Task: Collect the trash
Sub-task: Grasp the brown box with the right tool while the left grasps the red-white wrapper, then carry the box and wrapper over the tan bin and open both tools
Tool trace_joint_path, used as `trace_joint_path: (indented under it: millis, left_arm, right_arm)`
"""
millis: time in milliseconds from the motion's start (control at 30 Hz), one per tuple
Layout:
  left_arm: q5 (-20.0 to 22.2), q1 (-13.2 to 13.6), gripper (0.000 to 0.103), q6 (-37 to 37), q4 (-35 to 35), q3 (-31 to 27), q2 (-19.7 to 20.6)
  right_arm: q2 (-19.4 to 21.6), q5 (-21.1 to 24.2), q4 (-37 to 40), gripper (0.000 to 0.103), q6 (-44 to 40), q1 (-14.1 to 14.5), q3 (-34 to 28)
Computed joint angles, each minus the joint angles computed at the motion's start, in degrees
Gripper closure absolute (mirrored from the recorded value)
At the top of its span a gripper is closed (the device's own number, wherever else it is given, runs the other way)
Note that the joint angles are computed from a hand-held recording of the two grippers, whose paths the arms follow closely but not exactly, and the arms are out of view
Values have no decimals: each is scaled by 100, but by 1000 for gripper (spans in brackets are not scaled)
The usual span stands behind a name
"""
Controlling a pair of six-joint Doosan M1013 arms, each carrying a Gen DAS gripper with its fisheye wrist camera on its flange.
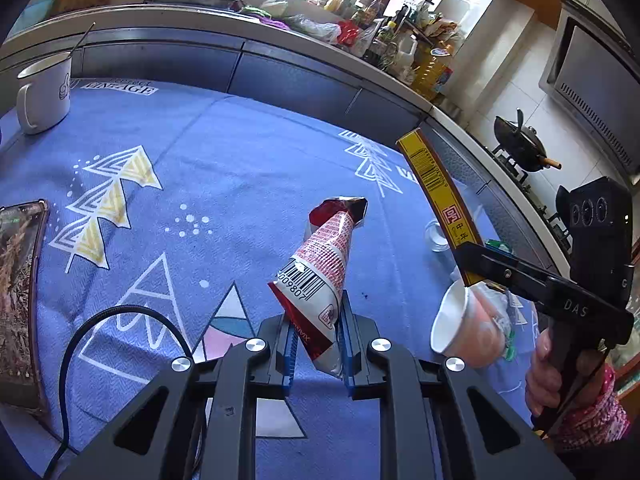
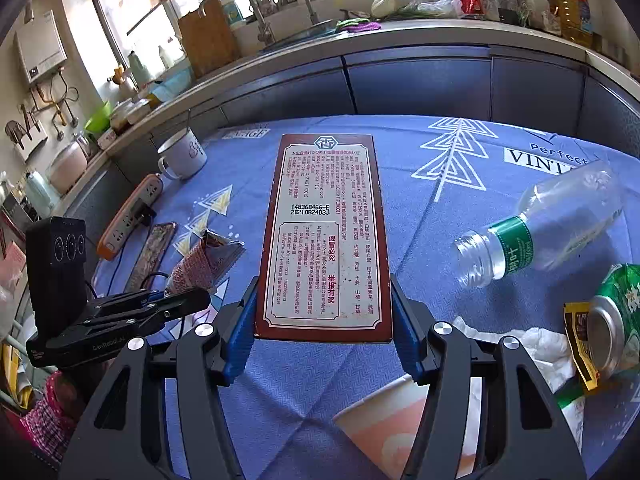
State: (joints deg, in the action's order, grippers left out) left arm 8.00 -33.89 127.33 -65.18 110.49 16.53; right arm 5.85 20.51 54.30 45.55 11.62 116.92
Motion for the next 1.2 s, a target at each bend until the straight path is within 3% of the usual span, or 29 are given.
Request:
trace_joint_path:
  millis: [133,267,367,433,567,700,833,1067,1200]
  left_arm:
    - [-5,-16,84,435,-352,-6,-86]
    - [51,-13,84,937,-795,-84,-133]
    - [148,1,84,1858,-1730,-116,-190]
    - [222,-15,84,1903,-1736,-185,-191]
    - [961,-57,84,1787,-1632,-490,-1]
    - [1406,-292,84,1194,-900,-970,294]
    - [1804,-672,84,635,55,-1667,677]
    - [2869,-1351,84,-286,1205,-3304,1669]
    - [3590,-1680,84,-826,1745,-4429,2387]
  right_arm:
    - [-164,-143,116,45,1,-111,204]
    - [-517,-362,1137,45,-904,-323,531]
    - [-827,-630,1722,45,-1437,-517,782]
    - [-962,-750,1790,45,-1484,-654,910]
    - [-1132,-845,1979,45,-1525,-1013,1167]
    - [-1286,-836,3003,45,-2367,-1561,1468]
    - [-1443,-899,3435,45,-2707,-2209,1705]
    - [-1381,-946,2765,45,-2016,-3672,1914]
    - [-1072,-870,2405,45,-1654,-4237,1893]
